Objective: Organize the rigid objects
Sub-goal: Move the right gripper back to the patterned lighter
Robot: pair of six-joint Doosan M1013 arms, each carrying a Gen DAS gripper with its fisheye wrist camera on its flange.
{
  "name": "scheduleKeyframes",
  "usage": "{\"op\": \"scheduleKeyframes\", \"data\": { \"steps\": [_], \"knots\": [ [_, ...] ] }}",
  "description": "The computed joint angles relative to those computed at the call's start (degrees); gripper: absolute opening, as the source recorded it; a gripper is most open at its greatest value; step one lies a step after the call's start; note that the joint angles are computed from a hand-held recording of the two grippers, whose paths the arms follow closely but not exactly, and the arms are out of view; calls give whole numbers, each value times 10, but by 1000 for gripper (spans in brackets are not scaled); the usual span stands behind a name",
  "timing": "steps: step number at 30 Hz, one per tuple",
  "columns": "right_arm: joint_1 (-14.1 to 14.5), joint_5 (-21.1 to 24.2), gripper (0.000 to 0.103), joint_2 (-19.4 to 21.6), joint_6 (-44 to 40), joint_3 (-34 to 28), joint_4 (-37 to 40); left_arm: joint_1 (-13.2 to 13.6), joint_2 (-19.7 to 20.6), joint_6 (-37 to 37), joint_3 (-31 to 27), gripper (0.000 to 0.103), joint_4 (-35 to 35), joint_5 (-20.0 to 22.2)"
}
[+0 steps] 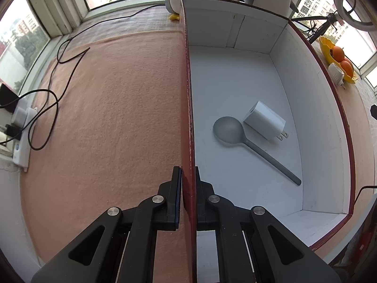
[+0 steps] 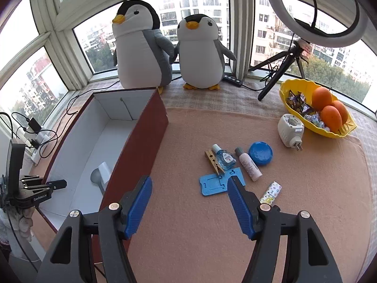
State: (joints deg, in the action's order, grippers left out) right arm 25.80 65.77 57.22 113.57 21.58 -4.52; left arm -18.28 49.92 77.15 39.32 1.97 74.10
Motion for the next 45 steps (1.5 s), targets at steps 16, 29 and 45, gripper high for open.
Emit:
{"op": "scheduleKeyframes", "data": {
  "steps": [16, 29, 45],
  "knots": [
    [-45, -76, 62, -97, 153, 224, 25, -1, 6, 1, -12, 6, 1, 14],
    [-76, -5, 54, -39, 42, 152, 121, 1, 3, -68, -2, 6, -6, 29],
    [-84, 34, 39, -8, 18, 116, 159, -2, 10, -93, -21, 6, 5, 48]
  ]
}}
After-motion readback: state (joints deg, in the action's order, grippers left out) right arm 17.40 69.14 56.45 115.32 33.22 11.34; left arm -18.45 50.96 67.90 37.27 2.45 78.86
